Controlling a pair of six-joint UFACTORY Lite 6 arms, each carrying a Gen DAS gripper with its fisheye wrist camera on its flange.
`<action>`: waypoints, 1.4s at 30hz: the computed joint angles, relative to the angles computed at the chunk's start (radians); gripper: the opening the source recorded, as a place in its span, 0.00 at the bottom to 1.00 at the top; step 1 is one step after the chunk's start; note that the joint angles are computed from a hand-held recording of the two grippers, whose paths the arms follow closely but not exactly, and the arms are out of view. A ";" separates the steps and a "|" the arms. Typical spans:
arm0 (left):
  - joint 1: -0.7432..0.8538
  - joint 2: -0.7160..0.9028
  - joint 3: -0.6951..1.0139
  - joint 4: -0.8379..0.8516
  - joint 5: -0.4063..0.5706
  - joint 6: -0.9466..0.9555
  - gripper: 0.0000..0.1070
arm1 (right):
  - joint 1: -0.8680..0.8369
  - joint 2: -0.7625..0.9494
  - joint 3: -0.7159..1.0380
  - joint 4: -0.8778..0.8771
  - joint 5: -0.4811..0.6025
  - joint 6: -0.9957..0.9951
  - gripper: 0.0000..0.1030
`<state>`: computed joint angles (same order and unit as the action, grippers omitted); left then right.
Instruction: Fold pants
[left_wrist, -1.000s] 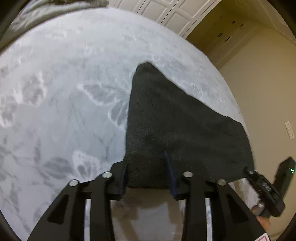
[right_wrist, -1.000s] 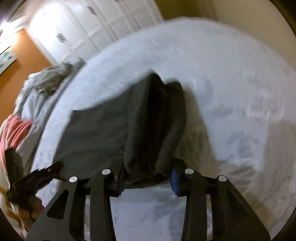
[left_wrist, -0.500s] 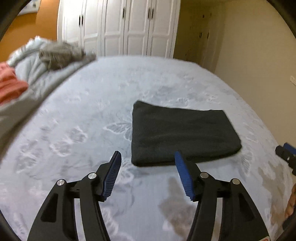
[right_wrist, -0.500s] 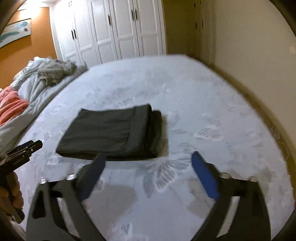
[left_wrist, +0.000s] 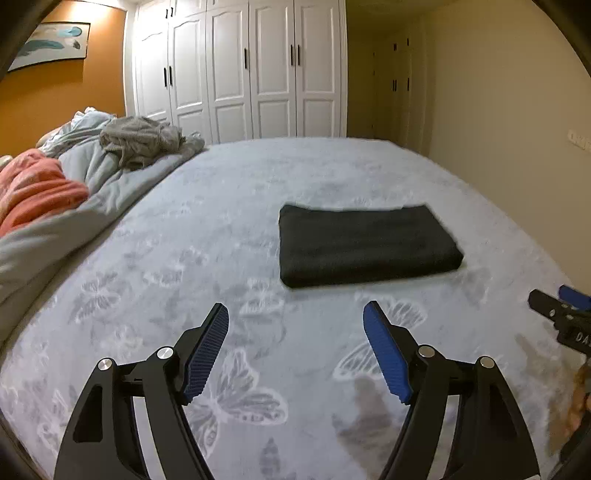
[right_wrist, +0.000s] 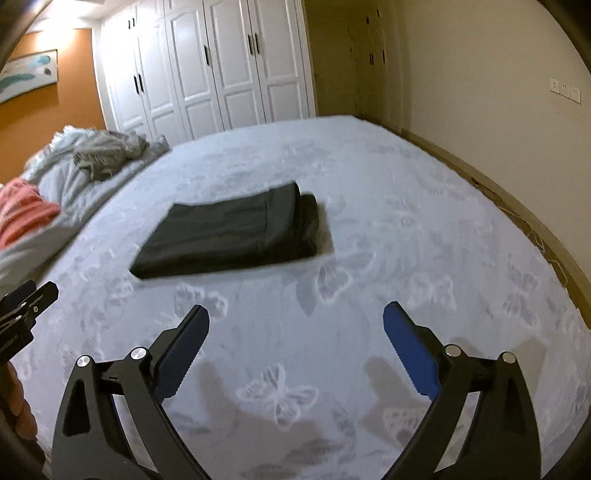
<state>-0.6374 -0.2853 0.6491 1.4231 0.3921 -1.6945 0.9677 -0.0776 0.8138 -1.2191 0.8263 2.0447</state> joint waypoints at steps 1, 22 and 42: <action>-0.001 0.023 -0.002 0.029 0.002 -0.027 0.68 | -0.002 0.025 0.007 0.007 -0.002 -0.005 0.90; 0.395 0.458 0.395 0.591 -0.675 -0.614 0.74 | -0.357 0.177 0.192 0.157 -0.458 -0.374 0.90; 0.532 0.832 0.844 0.650 -0.987 -0.742 0.15 | -0.649 0.449 0.505 1.745 -0.615 -2.021 0.30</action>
<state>-0.1053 0.5469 1.4932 2.0735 -0.5951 -2.4364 0.3191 0.3712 1.3192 0.5255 0.2110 0.0236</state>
